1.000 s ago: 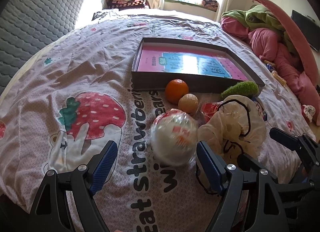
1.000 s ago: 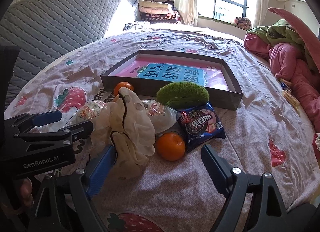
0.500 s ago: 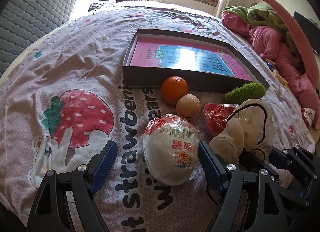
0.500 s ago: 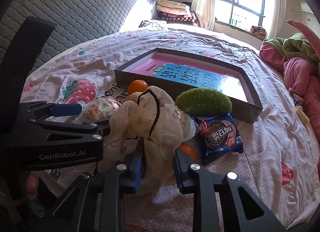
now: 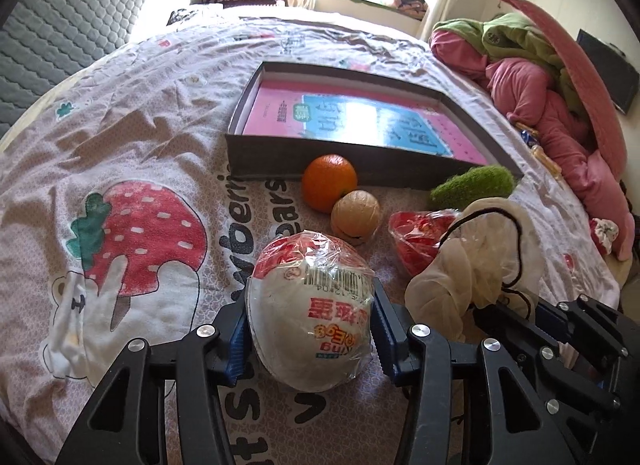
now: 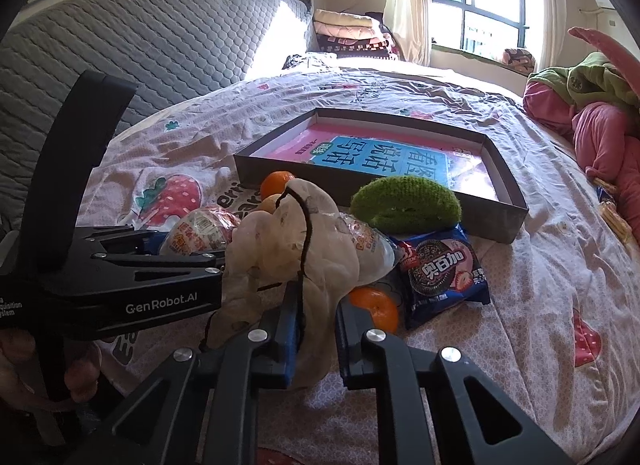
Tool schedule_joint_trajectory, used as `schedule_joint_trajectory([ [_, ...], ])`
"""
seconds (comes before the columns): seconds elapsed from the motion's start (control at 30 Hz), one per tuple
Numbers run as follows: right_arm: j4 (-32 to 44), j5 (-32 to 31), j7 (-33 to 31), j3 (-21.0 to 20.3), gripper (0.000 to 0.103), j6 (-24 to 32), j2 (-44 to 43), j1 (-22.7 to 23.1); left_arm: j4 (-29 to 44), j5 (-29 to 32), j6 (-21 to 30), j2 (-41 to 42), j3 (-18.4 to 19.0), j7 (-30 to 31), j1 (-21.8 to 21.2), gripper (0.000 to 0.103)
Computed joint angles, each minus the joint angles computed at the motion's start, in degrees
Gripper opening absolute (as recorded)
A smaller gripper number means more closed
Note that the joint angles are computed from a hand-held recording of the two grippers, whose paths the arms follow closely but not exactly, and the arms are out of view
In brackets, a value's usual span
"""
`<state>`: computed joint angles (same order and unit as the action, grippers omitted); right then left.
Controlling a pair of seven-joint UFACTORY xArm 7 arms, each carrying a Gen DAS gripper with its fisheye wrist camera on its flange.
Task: Organize objects
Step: 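Close left tool on the wrapped white ball while right tool grasps the mesh pouf, then carry the wrapped ball with left tool while right tool carries the pouf over the pink tray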
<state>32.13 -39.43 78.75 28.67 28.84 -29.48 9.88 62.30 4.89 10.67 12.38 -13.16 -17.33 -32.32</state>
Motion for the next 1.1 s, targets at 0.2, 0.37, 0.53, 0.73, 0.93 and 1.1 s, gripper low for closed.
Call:
schedule_joint_trajectory([
  [0.2, -1.03, -0.31, 1.09, 0.43, 0.016, -0.98, -2.16, -0.47, -1.77, 1.07, -2.07, -2.08, 0.02, 0.17, -0.43, 0.053],
  [0.37, -1.41, -0.3, 1.56, 1.53, 0.016, -1.05, -4.05, -1.33, -3.26, 2.45, -3.34, -3.71, 0.29, -1.04, -0.88, 0.053],
  [0.53, -1.43, -0.56, 1.9, 3.02, 0.016, -0.65, -6.09, -2.29, -4.48, 4.79, -4.08, -5.52, 0.75, -3.22, -1.21, 0.053],
  [0.73, -1.5, -0.46, 1.79, 4.27, 0.016, -0.22, -8.3, -3.2, -5.09, 10.94, -4.52, -7.36, 1.61, -8.56, -1.74, 0.053],
  [0.93, -1.5, -0.07, 1.43, 5.23, 0.016, 0.32, -10.27, -4.16, -5.25, 15.93, -4.44, -8.72, 1.27, -12.97, -1.29, 0.053],
  [1.1, -1.54, 0.41, 0.85, 5.77, 0.016, 0.42, -11.57, -4.72, -4.94, 20.13, -3.96, -9.52, 0.85, -16.64, -0.83, 0.053],
])
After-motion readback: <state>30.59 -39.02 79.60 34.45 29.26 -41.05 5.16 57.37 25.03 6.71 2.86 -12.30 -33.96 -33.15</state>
